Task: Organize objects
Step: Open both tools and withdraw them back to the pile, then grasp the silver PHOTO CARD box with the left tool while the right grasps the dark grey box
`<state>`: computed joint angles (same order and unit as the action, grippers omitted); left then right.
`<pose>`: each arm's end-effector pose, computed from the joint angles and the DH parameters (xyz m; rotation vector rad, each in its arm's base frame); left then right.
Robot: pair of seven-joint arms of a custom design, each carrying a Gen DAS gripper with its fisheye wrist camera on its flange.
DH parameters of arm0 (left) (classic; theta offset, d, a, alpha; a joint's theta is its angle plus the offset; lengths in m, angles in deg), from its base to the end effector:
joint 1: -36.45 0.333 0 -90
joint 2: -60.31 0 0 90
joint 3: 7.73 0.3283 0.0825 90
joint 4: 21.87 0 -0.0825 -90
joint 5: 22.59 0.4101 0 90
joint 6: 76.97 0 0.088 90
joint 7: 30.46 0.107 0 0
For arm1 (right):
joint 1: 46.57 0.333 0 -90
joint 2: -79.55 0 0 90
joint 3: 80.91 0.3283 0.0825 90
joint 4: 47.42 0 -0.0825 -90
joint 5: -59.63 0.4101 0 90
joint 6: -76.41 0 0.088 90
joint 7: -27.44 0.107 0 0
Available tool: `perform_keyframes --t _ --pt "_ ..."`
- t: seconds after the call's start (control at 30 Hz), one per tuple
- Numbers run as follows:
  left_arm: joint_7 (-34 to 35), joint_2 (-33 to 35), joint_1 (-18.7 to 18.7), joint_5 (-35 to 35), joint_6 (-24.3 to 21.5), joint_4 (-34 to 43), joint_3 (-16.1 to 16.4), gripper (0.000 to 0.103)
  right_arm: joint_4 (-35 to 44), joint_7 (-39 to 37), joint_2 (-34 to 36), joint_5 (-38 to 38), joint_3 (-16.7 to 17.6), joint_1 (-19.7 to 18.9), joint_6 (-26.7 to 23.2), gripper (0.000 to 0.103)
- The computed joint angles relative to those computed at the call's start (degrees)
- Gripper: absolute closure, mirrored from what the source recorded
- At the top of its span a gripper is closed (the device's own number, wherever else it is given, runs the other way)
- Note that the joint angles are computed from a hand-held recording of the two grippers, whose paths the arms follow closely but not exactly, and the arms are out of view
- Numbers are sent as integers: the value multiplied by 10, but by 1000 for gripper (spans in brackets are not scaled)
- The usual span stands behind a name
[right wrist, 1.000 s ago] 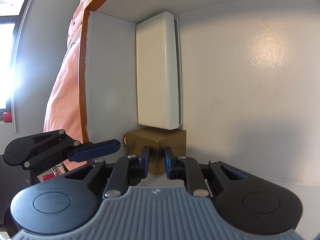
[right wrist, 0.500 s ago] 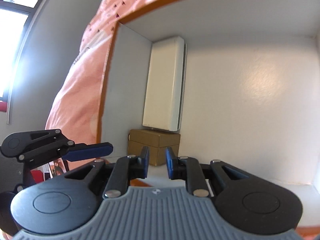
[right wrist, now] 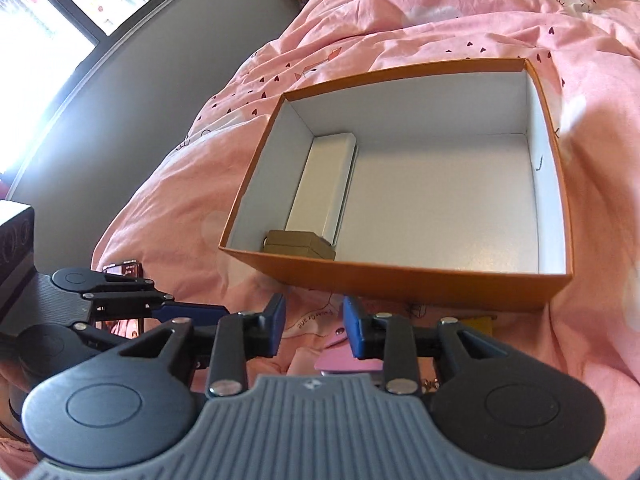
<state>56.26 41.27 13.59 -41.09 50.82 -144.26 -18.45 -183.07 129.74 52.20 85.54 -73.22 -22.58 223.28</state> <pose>0.4181 -0.3020 0.5925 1.6915 -2.5188 0.7436 0.4023 0.2501 0.5800 -1.7479 1.6621 0.0201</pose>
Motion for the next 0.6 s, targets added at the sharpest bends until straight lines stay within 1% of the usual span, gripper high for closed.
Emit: perform_keyframes --t 0.03,0.07,0.17,0.23,0.4,0.5,0.57,0.6 --pt "-4 -12 -3 -12 -5 -13 2 54 -9 12 -11 -7 8 -4 -3 65" --pt "-11 -19 -4 -18 -7 -23 2 54 -18 22 -23 -12 13 -5 -7 60" --pt "-37 -38 -7 -32 -11 -52 4 53 -40 49 -50 -19 23 -3 -21 59" --pt "-45 -43 -12 -48 -17 -66 9 47 -51 66 -61 -20 26 0 -33 58" --pt "-56 -38 -16 -51 -43 -79 7 46 -68 99 -69 -15 27 8 -53 54" --pt "-52 -34 -20 -73 -47 -85 12 46 -76 115 -72 -18 29 9 -56 54" --pt "-51 -31 -20 -81 -53 -86 12 46 -79 115 -69 -6 20 17 -57 55" --pt "-50 -29 -20 -84 -57 -86 12 46 -81 114 -67 1 16 20 -58 57"
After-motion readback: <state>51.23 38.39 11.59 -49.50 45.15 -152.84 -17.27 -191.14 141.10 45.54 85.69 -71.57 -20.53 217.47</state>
